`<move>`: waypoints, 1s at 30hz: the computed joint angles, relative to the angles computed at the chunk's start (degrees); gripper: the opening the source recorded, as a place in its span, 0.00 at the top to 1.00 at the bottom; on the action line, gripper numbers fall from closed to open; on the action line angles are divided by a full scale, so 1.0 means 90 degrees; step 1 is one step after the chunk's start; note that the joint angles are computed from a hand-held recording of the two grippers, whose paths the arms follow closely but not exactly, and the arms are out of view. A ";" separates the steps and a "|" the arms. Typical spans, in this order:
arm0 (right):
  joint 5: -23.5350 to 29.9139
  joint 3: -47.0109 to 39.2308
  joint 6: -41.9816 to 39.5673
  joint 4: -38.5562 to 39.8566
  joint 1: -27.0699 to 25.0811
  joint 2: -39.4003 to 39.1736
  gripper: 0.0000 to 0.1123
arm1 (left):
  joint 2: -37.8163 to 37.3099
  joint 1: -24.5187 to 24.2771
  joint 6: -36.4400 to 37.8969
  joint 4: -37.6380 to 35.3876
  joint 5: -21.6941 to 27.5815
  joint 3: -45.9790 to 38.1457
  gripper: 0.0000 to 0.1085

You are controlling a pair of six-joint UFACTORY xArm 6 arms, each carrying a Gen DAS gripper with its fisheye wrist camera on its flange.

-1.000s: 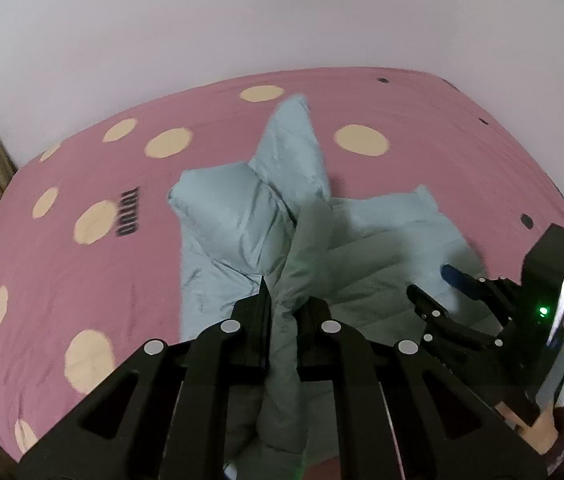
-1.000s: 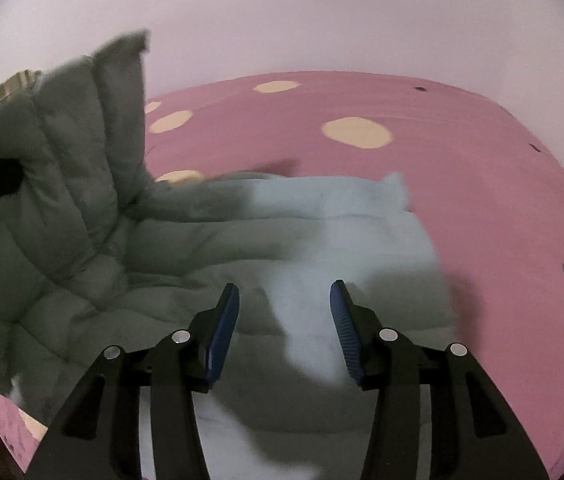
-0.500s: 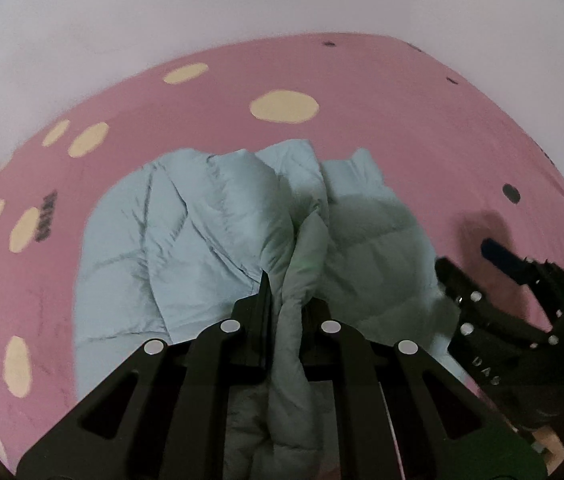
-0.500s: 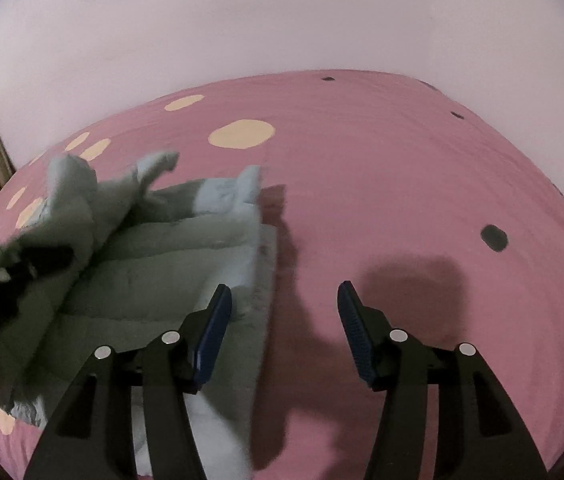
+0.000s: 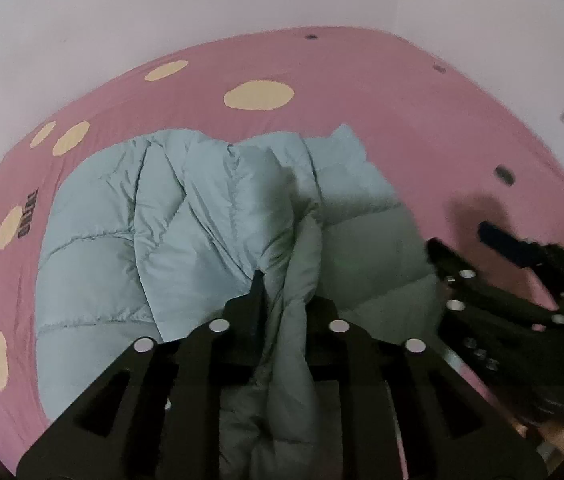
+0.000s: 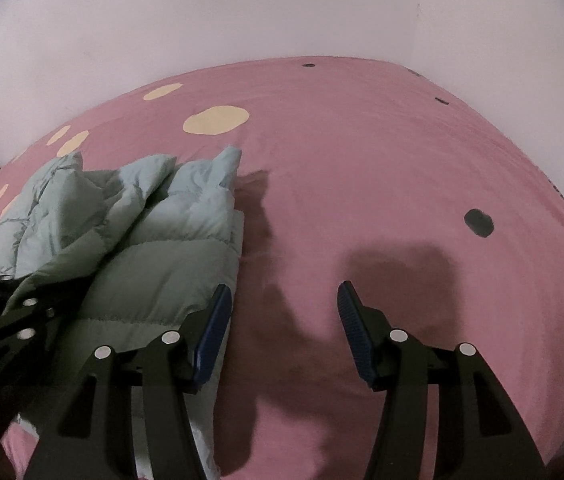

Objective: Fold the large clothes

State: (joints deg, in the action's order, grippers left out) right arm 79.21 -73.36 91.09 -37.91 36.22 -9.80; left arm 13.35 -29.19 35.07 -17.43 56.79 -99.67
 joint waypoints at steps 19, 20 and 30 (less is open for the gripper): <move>-0.1568 -0.1544 -0.0724 0.0315 -0.0307 0.1225 0.33 | 0.0350 0.1838 0.0033 -0.1002 -0.0251 -0.0712 0.47; -0.1614 -0.1650 -0.0828 0.0468 -0.0339 0.1363 0.33 | 0.0416 0.1902 -0.0026 -0.0985 -0.0235 -0.0706 0.47; -0.2494 -0.1652 -0.1179 0.1541 -0.0542 0.1716 0.64 | 0.0730 0.1998 0.0180 -0.1194 -0.0161 -0.0824 0.46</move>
